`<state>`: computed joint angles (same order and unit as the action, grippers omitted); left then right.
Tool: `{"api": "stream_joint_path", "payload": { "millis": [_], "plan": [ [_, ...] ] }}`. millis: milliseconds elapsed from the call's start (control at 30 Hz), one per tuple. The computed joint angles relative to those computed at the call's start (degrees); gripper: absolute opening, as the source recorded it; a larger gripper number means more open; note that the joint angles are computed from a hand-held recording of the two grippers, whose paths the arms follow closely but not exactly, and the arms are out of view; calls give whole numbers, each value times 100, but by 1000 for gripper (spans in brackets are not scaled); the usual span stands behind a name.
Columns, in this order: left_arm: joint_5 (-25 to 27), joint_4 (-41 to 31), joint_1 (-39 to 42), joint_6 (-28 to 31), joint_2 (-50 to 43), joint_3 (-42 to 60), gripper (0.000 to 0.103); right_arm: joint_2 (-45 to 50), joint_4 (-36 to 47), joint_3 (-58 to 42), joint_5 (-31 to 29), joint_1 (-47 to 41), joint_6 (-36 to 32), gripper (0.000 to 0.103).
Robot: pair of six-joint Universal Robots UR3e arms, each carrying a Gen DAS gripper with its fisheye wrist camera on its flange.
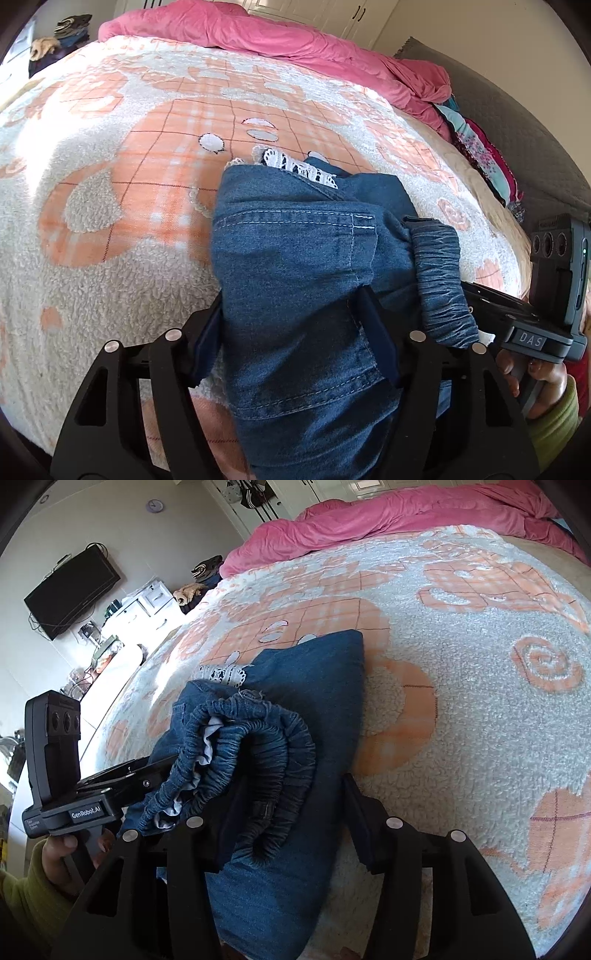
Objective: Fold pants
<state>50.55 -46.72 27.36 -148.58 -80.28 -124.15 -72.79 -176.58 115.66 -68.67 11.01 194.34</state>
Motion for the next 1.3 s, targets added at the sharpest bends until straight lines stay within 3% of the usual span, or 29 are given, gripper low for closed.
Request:
{"api": "stream_joint_path", "payload": {
  "millis": [167, 200, 267, 367, 467, 667, 1300],
  "plan": [
    [50, 327, -95, -261, 25, -133, 56, 102, -37, -110, -112, 100, 22, 51],
    [78, 364, -109, -285, 70, -164, 54, 104, -10, -142, -176, 143, 8, 49],
    [140, 392, -158, -310, 151, -186, 48, 92, -41, -158, -123, 173, -36, 32],
    [181, 325, -190, -282, 316, -198, 42, 61, -9, -303, -669, 509, -184, 29],
    [109, 213, -116, -224, 443, -224, 38, 8, -39, -309, -772, 596, -134, 25],
    [-72, -132, 50, -86, 755, -240, 30, -112, -53, -345, -913, 738, -145, 23],
    [-416, -1004, 271, 221, 1491, -142, 28, -433, 149, -396, -1131, 918, -153, 19]
  ]
}}
